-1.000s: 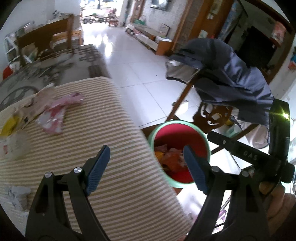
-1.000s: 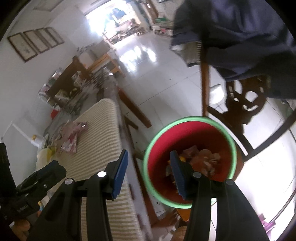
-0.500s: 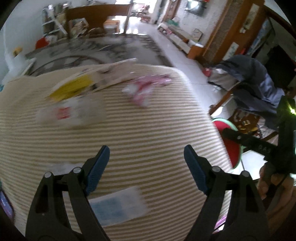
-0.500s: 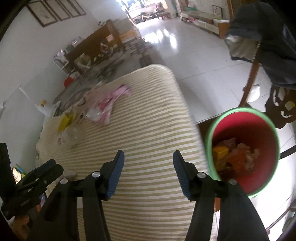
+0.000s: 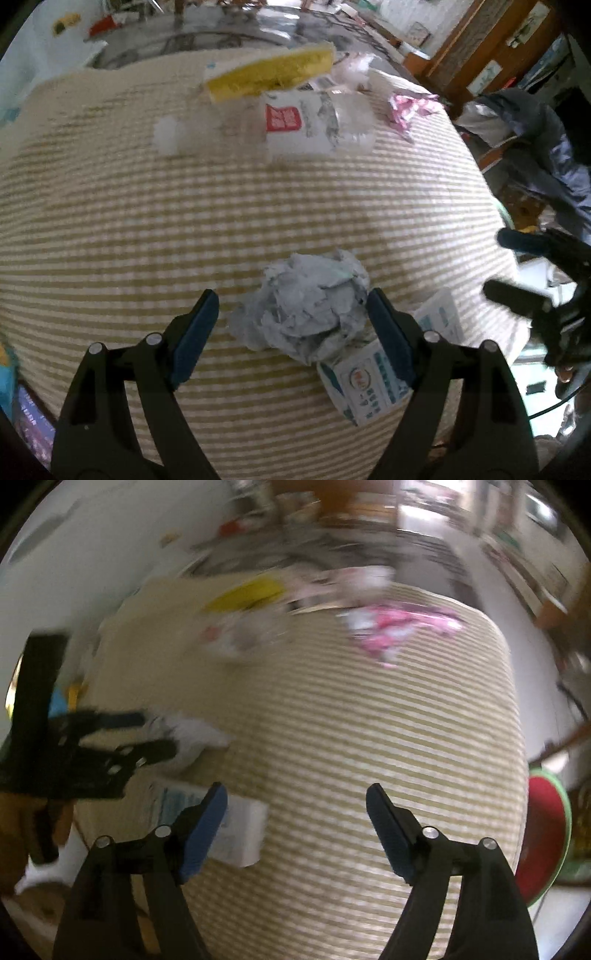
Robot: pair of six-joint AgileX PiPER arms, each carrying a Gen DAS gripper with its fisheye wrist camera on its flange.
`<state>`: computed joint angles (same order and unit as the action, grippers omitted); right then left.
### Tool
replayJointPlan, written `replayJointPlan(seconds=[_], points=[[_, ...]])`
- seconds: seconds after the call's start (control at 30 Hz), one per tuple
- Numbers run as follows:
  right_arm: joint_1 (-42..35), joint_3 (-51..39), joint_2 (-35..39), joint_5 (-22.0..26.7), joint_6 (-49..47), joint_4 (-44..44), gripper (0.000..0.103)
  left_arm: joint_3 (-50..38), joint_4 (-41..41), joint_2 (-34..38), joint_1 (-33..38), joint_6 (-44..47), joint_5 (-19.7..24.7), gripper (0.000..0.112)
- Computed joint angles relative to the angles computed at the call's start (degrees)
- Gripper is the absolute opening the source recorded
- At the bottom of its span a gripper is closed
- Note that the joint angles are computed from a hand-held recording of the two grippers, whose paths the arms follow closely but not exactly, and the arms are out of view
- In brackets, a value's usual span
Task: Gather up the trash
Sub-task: 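Move both open tools back over the table trash, then grasp the white milk carton with the right tool while the left tool approaches crumpled tissue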
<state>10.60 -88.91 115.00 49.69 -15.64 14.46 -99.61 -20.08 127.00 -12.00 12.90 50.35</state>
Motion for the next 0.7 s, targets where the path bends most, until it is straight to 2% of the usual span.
replayJointPlan(seconds=[0.2,0.43,0.63,0.7], points=[[4.96,-6.74,4.14,8.58,-7.16,-1.06,0.080,-3.03,-6.46,3.26,2.20,4.15,3.82,0.077],[11.01,-13.52,10.37,14.50,-8.68,-7.73,0.083,-1.73,-6.34,1.69,4.02,5.42,2.40,0.077],[14.40,-13.17,12.39,13.23,-9.76,-11.38,0.090,-0.89,-5.46,0.71,5.04,4.52,1.22,0.078],[15.61,-11.39,12.31,11.42,-8.95,-13.84,0.085,-0.46,-5.44,0.30,5.31,4.31,0.86,0.078]])
